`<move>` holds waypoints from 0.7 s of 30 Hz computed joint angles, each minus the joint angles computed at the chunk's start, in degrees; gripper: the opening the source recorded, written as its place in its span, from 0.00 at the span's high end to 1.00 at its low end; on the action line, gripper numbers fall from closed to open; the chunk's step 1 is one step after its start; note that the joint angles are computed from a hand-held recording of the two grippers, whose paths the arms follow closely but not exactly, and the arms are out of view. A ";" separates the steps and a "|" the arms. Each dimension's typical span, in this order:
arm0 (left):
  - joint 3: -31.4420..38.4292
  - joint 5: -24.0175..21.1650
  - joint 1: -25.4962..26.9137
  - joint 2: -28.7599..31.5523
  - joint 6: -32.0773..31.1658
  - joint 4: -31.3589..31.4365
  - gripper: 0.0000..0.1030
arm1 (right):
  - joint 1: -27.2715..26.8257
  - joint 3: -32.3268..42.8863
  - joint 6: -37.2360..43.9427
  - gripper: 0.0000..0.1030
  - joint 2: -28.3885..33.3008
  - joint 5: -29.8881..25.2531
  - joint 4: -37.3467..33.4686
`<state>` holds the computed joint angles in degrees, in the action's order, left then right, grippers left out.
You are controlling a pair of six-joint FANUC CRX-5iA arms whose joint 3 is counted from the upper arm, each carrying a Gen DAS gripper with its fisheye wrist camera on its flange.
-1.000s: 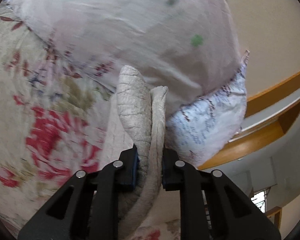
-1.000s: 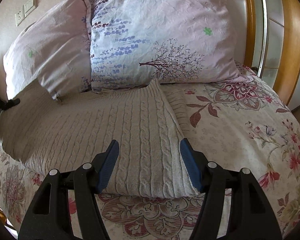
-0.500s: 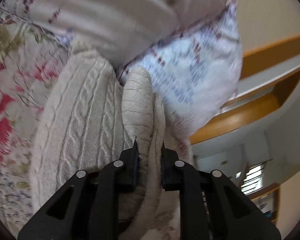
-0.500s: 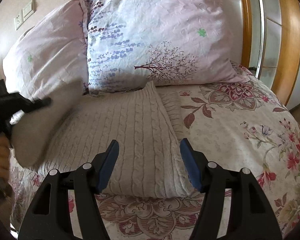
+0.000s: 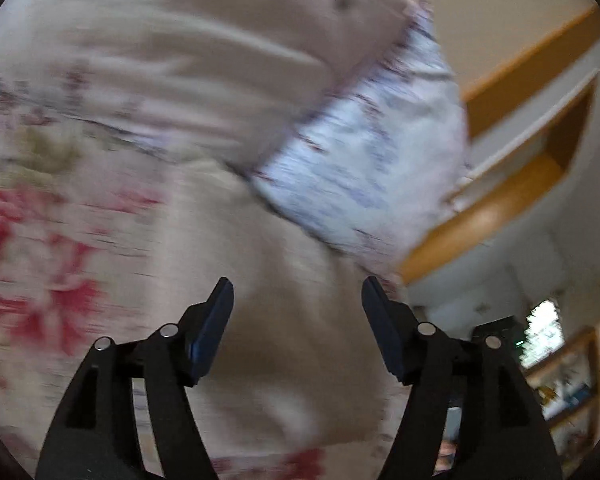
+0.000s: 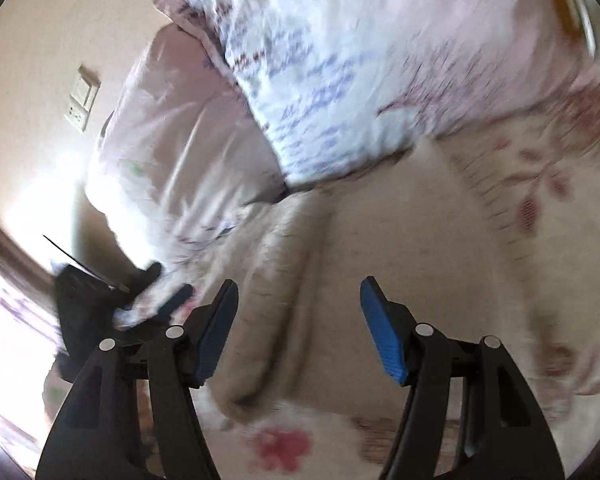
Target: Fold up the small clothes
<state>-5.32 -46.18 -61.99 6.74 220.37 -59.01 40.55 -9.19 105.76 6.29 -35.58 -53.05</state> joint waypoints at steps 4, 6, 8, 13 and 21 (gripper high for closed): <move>-2.02 -1.97 1.60 -0.84 -0.80 4.89 0.36 | -0.33 6.10 -2.56 0.37 6.24 -6.75 -0.99; -2.41 -2.14 2.33 -0.62 -1.98 6.87 0.36 | -0.22 8.36 -3.34 0.37 8.77 -9.02 -1.70; -2.78 -1.11 3.00 -0.44 -3.40 8.42 0.36 | 0.43 9.27 -4.26 0.37 9.88 -9.33 -0.98; -2.88 2.50 4.31 1.14 -6.39 10.93 0.36 | 1.74 10.70 -4.23 0.51 11.48 -8.76 -0.24; -2.43 4.53 4.54 1.78 -6.55 10.71 0.32 | 4.24 12.43 -5.32 0.81 13.79 -5.07 1.84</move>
